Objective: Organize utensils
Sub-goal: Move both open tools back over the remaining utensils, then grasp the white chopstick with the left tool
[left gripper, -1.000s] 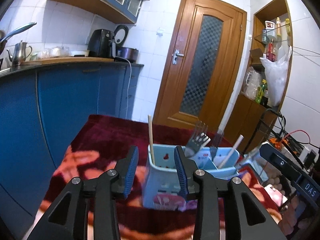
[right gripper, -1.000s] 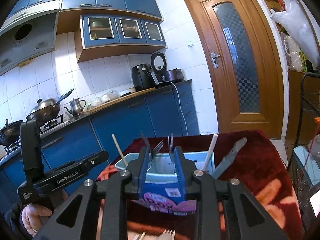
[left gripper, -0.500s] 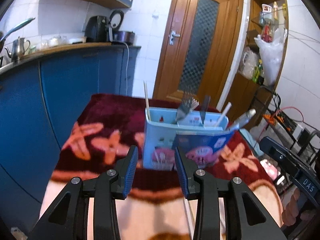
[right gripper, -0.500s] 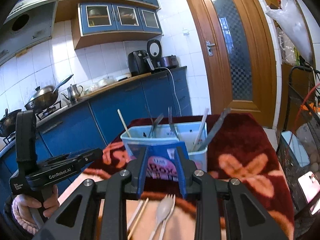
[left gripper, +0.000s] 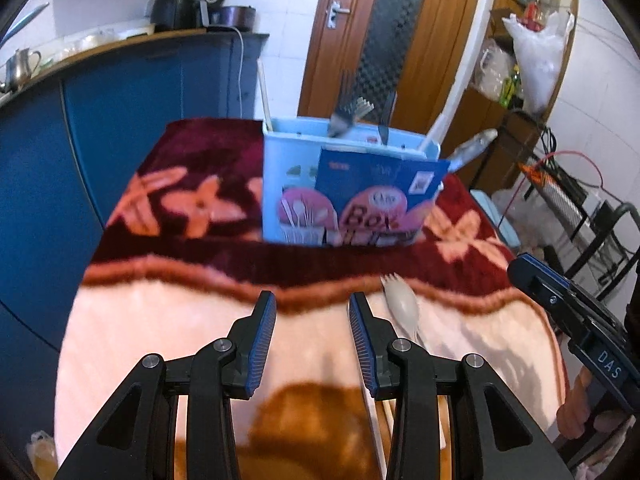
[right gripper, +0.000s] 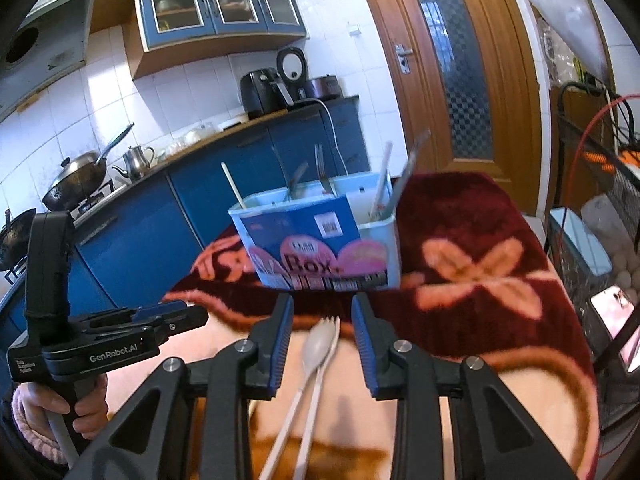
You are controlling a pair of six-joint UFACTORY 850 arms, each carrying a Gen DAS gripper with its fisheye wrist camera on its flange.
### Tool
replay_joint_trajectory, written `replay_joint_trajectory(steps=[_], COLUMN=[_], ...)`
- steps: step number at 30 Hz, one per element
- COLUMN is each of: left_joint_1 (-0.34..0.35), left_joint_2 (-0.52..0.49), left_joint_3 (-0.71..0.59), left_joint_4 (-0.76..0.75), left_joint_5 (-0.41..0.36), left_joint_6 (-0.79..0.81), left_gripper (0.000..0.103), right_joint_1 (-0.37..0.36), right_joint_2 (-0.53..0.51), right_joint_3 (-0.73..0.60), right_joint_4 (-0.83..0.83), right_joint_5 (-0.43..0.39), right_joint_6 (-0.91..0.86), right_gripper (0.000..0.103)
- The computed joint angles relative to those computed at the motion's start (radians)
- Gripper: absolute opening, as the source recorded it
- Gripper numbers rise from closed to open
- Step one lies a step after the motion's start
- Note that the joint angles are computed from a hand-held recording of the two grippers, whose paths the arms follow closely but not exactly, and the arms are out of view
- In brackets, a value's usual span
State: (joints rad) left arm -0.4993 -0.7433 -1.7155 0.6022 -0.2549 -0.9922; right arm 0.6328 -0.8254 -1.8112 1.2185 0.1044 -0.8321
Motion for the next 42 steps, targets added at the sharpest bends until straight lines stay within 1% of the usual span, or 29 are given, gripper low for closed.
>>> replay_joint_trajectory(steps=[3,6,9,13,15,19,24,30,34,38,40,42], left_joint_1=[-0.004,-0.006,-0.007,-0.011,-0.014,-0.022,-0.03,-0.035,-0.034,-0.025,-0.02,-0.015], left_joint_2=[-0.012,-0.035,-0.059,-0.086,-0.099,-0.122,-0.159,-0.189,-0.218,-0.246,-0.252,-0.255], left_joint_3=[-0.015,-0.042,-0.071,-0.105,-0.125,-0.163,-0.218,-0.265,-0.31,-0.356,-0.367,-0.371], left_joint_4=[-0.112,-0.235,-0.335,-0.383,-0.413,-0.406,-0.389,-0.402,-0.404,-0.451,-0.475,-0.504], left_joint_5=[-0.022,-0.058,-0.097,-0.144,-0.166,-0.207,-0.269,-0.308,-0.338,-0.36,-0.361,-0.355], left_joint_6=[0.11,0.228,0.316,0.364,0.396,0.407,0.407,0.44,0.453,0.497,0.517,0.539], left_gripper=[0.039,0.039,0.039,0.039,0.039,0.039,0.039,0.039,0.039,0.039,0.035,0.026], right_joint_1=[-0.001,-0.006,-0.01,-0.015,-0.018,-0.025,-0.031,-0.04,-0.042,-0.044,-0.045,-0.046], right_joint_2=[0.005,0.013,0.017,0.023,0.025,0.027,0.035,0.041,0.042,0.041,0.039,0.037], right_joint_3=[0.016,0.041,0.056,0.074,0.083,0.095,0.116,0.132,0.135,0.136,0.134,0.132], right_joint_4=[0.082,0.033,0.039,0.031,-0.016,-0.133,-0.326,-0.507,-0.553,-0.576,-0.576,-0.565], right_joint_5=[-0.001,-0.005,-0.01,-0.014,-0.019,-0.025,-0.025,-0.024,-0.023,-0.025,-0.028,-0.033], right_joint_6=[-0.071,-0.006,0.0,0.018,0.071,0.2,0.405,0.596,0.644,0.666,0.667,0.657], right_gripper=[0.037,0.037,0.037,0.037,0.037,0.037,0.038,0.038,0.038,0.038,0.038,0.038])
